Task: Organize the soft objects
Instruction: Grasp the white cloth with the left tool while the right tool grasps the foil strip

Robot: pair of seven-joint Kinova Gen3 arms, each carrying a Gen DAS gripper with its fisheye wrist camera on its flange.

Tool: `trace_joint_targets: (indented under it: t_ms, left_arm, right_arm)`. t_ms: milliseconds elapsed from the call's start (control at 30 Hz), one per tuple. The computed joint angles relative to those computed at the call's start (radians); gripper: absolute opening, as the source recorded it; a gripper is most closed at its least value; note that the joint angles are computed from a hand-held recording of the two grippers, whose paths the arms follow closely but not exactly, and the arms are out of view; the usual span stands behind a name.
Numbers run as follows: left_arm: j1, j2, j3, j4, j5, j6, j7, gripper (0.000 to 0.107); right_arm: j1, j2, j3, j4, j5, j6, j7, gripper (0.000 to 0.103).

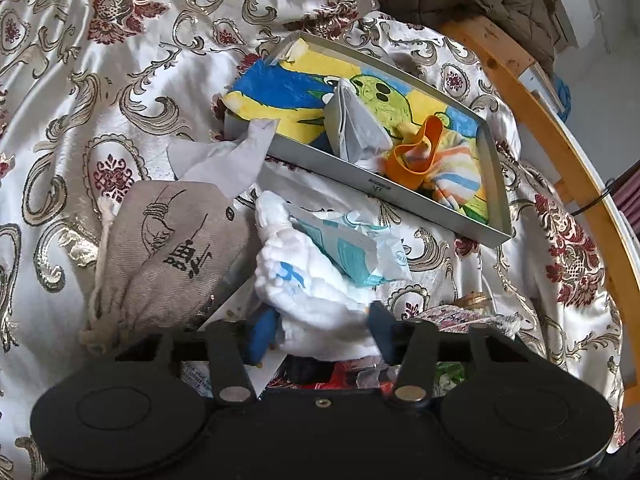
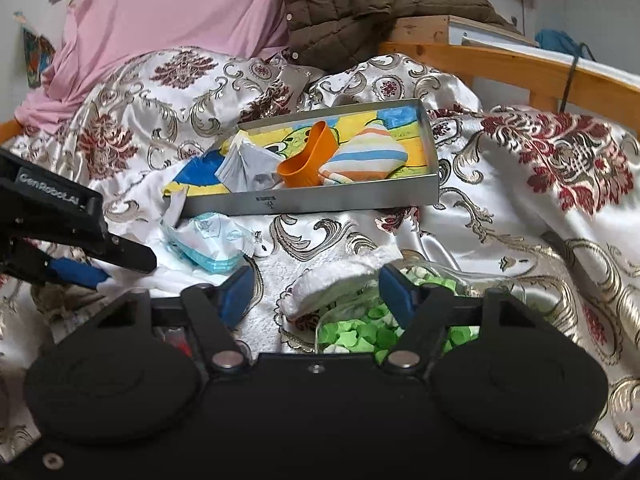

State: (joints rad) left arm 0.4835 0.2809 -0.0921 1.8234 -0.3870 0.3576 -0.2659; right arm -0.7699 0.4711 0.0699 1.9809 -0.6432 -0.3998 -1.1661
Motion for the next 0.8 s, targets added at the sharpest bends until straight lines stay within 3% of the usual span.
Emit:
trace_joint_targets:
  t_ms: [267, 400, 467, 533, 633, 800]
  left_arm:
    - [-0.003, 0.012, 0.005, -0.031, -0.003, 0.039, 0.004, 0.034]
    - [-0.023, 0.021, 0.027, -0.052, 0.009, 0.07, -0.027, 0.02]
    - [-0.027, 0.021, 0.029, -0.053, 0.014, 0.074, -0.029, 0.017]
    - [-0.027, 0.02, 0.028, -0.051, 0.015, 0.071, -0.027, 0.012]
    - [-0.025, 0.015, 0.027, -0.043, 0.013, 0.06, -0.027, 0.01]
    - [0.019, -0.001, -0.003, -0.017, -0.046, 0.039, 0.023, 0.007]
  right_arm:
    - [0.013, 0.007, 0.001, -0.031, 0.021, 0.043, 0.008, 0.047]
    - [0.011, 0.011, 0.014, -0.039, 0.036, 0.057, -0.005, 0.047]
    - [0.001, 0.016, 0.027, -0.045, 0.035, 0.064, -0.009, 0.04]
    - [-0.022, 0.019, 0.057, -0.051, 0.012, 0.078, -0.002, 0.025]
    - [-0.031, 0.02, 0.066, -0.045, -0.003, 0.068, -0.015, 0.016]
    - [0.015, 0.013, 0.01, -0.018, 0.046, 0.033, -0.071, 0.011]
